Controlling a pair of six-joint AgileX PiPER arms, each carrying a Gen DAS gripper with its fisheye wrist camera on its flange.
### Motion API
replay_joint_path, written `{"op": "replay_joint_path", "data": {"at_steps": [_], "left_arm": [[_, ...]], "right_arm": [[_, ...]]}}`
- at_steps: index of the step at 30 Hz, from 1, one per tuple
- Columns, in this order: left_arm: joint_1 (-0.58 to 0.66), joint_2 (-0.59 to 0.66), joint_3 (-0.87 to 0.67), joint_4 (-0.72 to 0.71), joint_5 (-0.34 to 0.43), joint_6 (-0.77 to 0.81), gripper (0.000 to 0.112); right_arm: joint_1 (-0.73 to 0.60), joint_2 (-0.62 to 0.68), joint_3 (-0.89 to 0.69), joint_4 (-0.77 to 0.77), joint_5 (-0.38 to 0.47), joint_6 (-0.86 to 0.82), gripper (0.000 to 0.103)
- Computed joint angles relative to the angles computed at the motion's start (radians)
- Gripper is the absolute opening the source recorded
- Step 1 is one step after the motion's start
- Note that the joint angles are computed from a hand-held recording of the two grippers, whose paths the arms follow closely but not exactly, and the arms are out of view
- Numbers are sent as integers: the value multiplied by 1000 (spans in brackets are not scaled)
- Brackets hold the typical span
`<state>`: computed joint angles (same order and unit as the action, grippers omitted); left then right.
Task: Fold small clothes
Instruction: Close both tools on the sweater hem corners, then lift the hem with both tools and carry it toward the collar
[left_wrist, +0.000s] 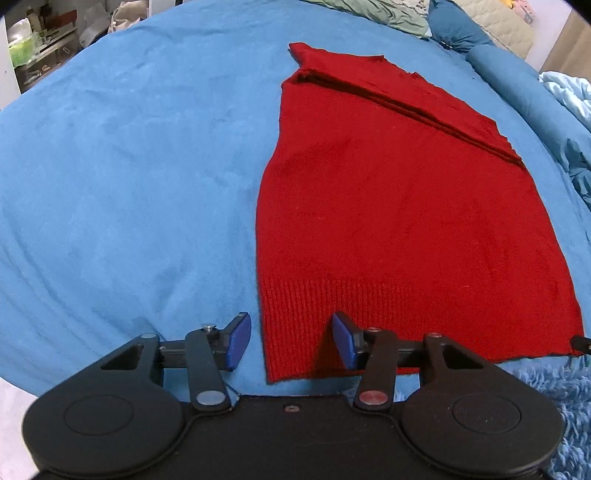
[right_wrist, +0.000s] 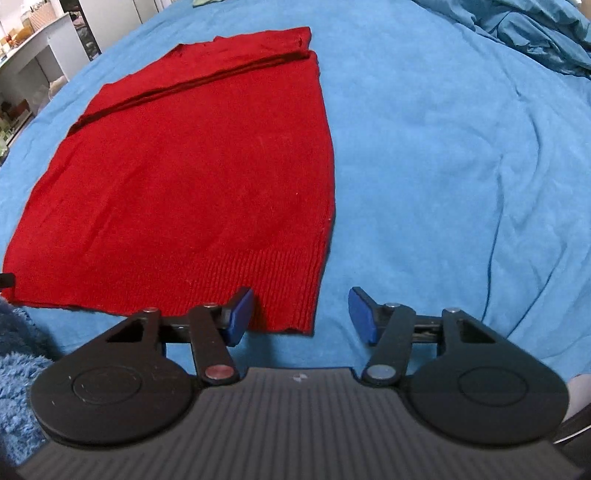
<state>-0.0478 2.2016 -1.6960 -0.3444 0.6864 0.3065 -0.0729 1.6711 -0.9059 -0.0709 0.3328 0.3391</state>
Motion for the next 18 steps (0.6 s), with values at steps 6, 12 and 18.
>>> {"op": "replay_joint_path", "data": {"at_steps": [6, 12, 18], "left_arm": [[-4, -12, 28, -14, -26, 29, 40], [-2, -18, 29, -12, -22, 27, 11], [-3, -38, 25, -18, 6, 11, 5]], "right_arm": [[14, 17, -14, -54, 3, 32, 54], [26, 4, -15, -47, 18, 22, 32], [26, -3, -43, -4, 41, 4, 22]]}}
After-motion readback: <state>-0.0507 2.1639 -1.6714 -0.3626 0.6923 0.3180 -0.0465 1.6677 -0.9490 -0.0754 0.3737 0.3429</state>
